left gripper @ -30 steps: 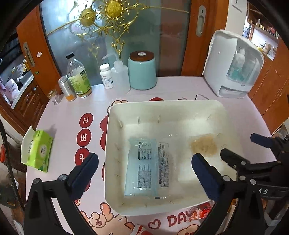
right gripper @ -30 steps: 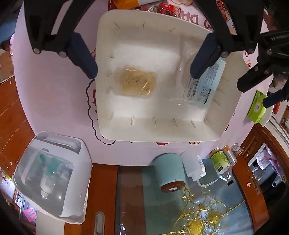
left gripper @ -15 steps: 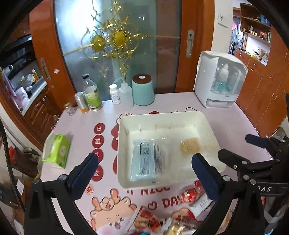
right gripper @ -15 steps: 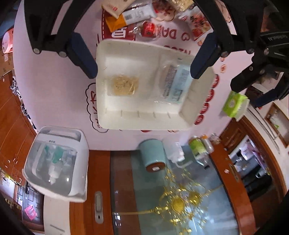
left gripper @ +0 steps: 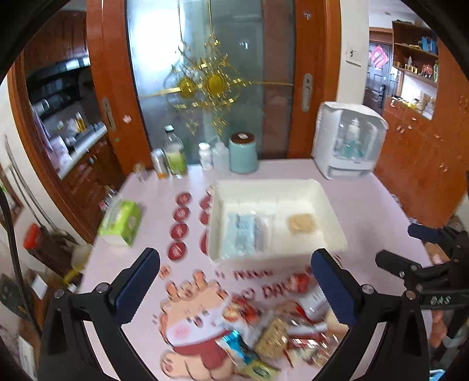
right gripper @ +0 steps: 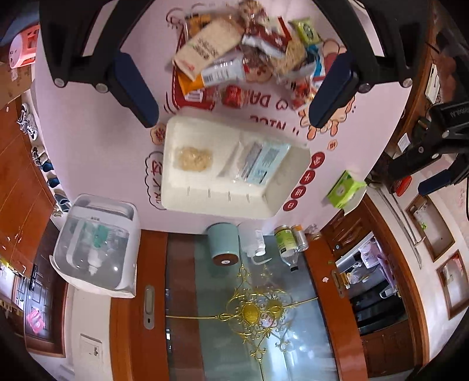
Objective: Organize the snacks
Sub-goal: 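Grasp red-white bread bag with left while right grasps beige cracker bag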
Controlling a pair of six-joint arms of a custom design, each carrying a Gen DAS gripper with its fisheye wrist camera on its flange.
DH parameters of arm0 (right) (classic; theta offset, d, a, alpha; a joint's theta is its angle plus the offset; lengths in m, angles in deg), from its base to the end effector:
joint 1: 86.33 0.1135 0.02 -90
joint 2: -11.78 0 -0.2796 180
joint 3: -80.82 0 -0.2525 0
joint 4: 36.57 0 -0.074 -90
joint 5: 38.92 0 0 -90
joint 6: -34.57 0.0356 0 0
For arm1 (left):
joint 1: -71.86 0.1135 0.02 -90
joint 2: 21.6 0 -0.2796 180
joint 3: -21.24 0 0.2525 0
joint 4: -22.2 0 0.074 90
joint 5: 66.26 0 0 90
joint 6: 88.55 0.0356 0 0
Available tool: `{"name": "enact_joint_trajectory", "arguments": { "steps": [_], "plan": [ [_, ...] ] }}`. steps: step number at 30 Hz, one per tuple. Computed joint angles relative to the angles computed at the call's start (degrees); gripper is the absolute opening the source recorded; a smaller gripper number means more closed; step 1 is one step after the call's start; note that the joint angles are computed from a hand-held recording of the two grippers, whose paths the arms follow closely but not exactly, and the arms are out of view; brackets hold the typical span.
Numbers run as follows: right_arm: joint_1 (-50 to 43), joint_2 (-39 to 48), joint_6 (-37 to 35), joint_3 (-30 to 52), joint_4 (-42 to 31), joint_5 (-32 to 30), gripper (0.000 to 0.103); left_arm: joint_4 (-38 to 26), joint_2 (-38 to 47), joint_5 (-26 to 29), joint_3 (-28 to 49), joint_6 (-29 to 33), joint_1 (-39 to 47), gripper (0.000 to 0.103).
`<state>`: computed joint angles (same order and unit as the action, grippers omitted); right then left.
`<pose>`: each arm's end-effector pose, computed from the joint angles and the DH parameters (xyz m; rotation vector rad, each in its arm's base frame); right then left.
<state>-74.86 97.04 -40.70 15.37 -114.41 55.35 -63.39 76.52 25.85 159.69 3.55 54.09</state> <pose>0.2843 0.0550 0.4336 0.1029 2.4163 0.1196 0.3130 -0.1017 0.4759 0.4260 2.3284 -0.1760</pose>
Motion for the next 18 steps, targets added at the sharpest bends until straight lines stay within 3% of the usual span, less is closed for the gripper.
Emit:
{"name": "enact_joint_trajectory", "arguments": {
  "steps": [4, 9, 18],
  "plan": [
    [0.78, -5.36, 1.23, -6.71, 0.59, 2.25, 0.103, 2.22, -5.78, 0.69, -10.54, -0.27, 0.36, 0.103],
    [-0.59, -9.09, 1.61, -13.84, 1.54, 0.3, 0.098, 6.7, -9.75, -1.13, -21.87, -2.6, 0.79, 0.103],
    [-3.9, -11.08, 4.39, -26.0, 4.69, -2.68, 0.094, 11.91, -9.03, -1.19, -33.0, -6.41, 4.04, 0.103]
  ]
}}
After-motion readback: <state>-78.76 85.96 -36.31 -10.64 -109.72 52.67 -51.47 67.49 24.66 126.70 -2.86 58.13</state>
